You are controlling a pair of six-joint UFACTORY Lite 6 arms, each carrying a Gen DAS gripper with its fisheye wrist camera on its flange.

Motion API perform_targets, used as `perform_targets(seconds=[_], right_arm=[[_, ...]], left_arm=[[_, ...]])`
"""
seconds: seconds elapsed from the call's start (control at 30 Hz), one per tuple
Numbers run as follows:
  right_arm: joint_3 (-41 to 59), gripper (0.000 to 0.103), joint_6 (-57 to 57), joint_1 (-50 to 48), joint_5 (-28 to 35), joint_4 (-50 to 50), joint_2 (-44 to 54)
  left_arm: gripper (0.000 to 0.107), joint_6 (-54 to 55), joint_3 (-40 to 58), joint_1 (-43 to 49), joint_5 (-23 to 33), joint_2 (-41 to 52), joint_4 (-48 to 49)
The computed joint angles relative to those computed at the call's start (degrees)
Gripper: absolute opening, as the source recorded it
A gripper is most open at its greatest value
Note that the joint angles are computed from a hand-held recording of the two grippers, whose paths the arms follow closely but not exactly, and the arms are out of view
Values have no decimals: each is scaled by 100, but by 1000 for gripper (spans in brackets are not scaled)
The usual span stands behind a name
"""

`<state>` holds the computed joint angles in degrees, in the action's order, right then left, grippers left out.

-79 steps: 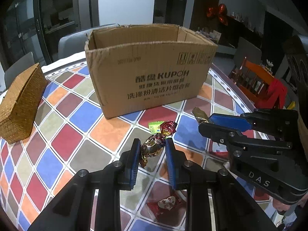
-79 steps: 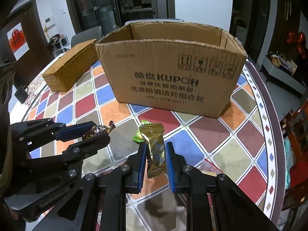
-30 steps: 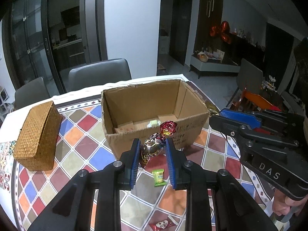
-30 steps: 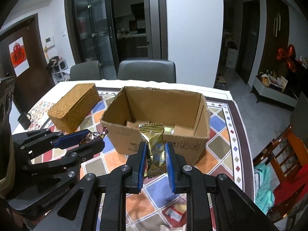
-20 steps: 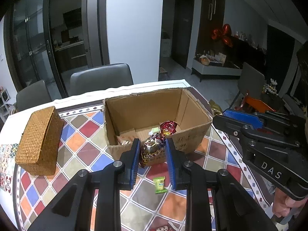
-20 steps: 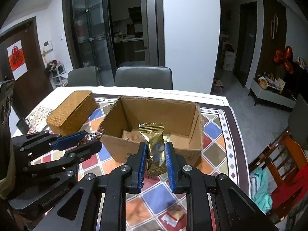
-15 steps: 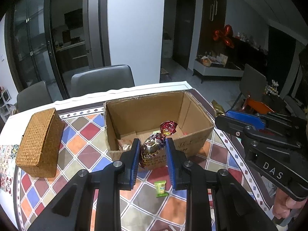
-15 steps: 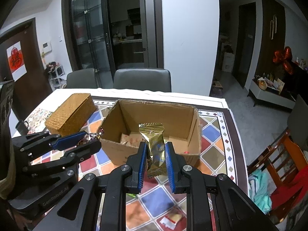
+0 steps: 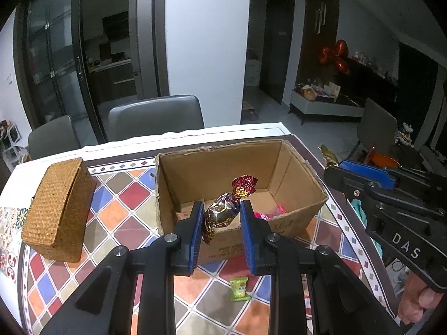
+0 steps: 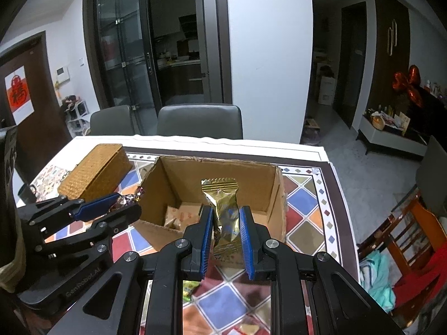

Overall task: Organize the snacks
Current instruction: 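Lift both held snacks and carry them over the cardboard box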

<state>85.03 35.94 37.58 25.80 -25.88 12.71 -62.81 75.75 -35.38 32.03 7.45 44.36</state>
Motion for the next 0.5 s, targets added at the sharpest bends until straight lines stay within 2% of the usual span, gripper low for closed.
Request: perform_targets(seconds=[0.5], right_arm=[[981,21,-713,-341,-95,656,977]], left_arm=[[27,241,735,336,-80,786,-125]])
